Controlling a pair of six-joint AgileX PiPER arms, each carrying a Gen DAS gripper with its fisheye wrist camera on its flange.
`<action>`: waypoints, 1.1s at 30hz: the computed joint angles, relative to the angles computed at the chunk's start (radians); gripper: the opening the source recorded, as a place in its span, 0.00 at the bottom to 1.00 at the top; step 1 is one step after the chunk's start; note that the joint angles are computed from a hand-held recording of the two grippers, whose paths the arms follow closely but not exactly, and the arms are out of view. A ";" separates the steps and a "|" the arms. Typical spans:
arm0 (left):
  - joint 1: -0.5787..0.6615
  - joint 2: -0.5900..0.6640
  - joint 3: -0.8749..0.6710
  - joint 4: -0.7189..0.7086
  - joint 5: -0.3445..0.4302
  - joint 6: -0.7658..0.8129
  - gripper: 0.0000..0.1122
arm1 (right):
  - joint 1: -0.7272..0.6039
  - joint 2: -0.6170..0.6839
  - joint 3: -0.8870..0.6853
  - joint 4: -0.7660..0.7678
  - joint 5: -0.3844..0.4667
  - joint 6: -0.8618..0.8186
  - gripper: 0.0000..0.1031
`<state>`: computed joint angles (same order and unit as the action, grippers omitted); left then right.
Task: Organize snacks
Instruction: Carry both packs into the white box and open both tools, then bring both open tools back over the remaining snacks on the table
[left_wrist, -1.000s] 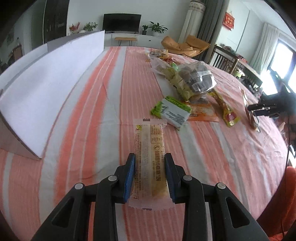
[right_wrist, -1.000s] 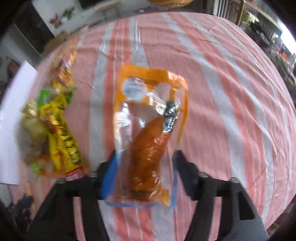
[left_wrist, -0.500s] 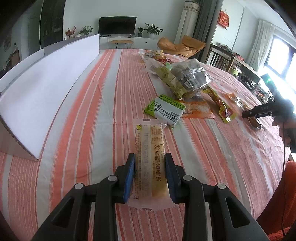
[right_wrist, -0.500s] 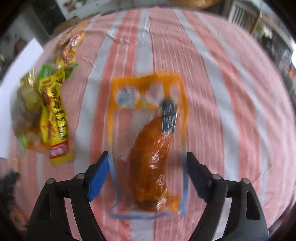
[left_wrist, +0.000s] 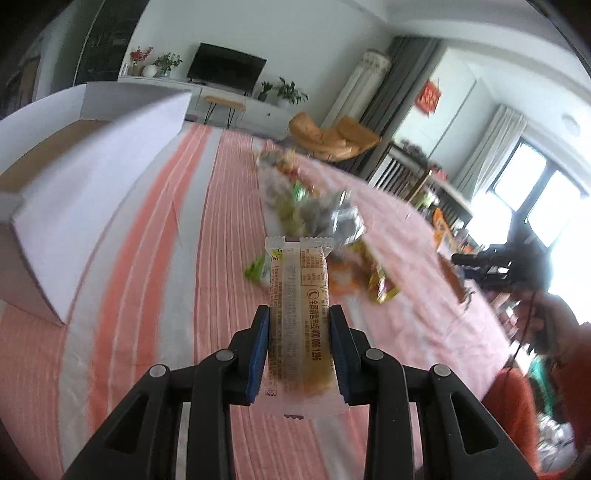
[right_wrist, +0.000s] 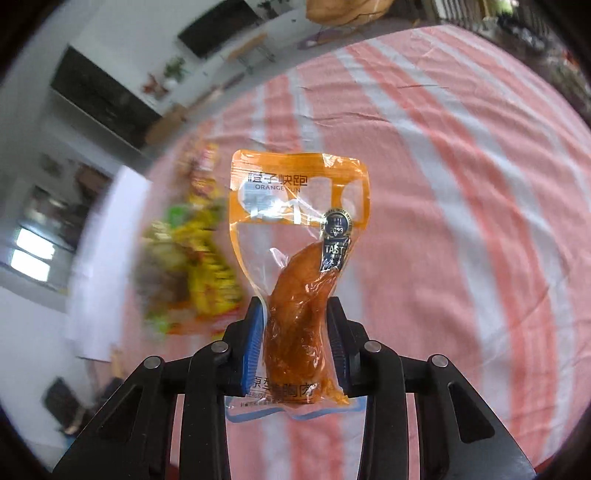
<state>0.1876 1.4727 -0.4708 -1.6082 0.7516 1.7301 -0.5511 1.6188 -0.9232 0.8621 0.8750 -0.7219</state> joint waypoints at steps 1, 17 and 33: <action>0.029 -0.007 -0.018 0.034 0.024 -0.039 0.28 | 0.003 -0.011 -0.009 0.035 0.043 -0.009 0.34; 0.402 0.211 -0.684 0.641 -0.063 -0.679 0.50 | 0.905 0.432 -0.943 0.209 -0.009 0.439 0.50; 0.354 -0.040 -0.287 0.336 0.006 -0.282 0.86 | 0.924 0.244 -0.444 -0.013 -0.449 0.205 0.79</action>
<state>0.5411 1.4325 -0.7581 -1.2727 0.7576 1.4481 0.3728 1.8628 -1.3668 0.8490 0.4262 -0.5171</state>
